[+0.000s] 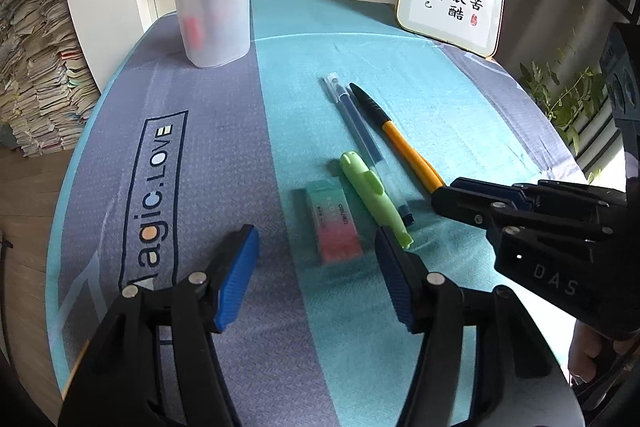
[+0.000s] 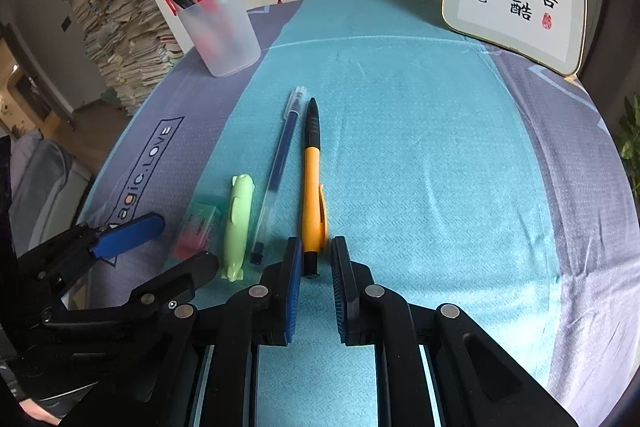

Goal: Organize stationery
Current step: 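Grasp the pink-green eraser with the left tool while the right holds the orange pen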

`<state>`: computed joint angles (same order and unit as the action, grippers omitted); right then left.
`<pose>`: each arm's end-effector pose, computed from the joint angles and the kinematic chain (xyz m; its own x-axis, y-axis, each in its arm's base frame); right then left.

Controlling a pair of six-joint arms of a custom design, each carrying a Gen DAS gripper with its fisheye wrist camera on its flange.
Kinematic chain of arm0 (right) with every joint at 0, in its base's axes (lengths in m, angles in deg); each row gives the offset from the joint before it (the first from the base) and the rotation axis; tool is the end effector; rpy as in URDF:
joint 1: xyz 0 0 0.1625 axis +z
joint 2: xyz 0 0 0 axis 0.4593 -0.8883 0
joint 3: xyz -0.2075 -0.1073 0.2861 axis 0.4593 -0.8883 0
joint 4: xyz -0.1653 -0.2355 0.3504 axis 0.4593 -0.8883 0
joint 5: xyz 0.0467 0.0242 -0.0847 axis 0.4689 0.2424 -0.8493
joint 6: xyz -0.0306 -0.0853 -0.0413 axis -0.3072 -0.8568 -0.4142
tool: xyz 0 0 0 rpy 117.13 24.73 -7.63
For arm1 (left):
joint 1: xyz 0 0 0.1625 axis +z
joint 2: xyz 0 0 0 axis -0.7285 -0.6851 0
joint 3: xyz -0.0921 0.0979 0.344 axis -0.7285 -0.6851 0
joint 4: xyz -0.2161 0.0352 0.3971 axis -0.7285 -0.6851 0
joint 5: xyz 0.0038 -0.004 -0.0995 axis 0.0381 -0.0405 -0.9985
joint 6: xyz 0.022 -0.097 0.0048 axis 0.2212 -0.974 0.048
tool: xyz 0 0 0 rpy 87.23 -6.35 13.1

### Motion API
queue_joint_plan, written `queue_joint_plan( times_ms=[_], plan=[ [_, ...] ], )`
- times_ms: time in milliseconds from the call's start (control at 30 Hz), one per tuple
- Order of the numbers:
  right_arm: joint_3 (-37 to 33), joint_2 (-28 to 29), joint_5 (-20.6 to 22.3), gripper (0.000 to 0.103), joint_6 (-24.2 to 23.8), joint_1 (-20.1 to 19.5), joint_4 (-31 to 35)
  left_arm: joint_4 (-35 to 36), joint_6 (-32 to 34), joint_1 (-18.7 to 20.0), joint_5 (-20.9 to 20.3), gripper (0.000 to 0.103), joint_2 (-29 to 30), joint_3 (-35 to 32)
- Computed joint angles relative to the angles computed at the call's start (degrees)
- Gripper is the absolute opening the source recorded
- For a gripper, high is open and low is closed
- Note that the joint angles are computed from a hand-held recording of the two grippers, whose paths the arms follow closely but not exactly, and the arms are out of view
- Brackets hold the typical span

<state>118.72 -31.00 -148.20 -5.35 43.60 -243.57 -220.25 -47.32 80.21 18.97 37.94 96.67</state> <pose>-0.0647 -0.5608 0.2609 -0.7610 -0.4053 0.5066 -0.5810 0.7731 -0.2544 -0.3592 -0.4877 -0.1287 -0.7626 0.0707 -0.6430 0.4225 0.8071 -0.4123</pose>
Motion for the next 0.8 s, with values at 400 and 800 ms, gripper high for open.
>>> queue_joint_plan(
  times_ms=[400, 800],
  plan=[
    [1.77, -3.01, 2.96, 0.013, 0.53, -1.79, -0.68, -0.22, 1.07, 0.42, -1.90, 0.017, -1.74, 1.16],
    [1.20, -4.37, 2.71, 0.007, 0.57, -1.49, 2.24, -1.28, 1.34, -1.39, -1.15, 0.017, -3.31, 2.94]
  ],
)
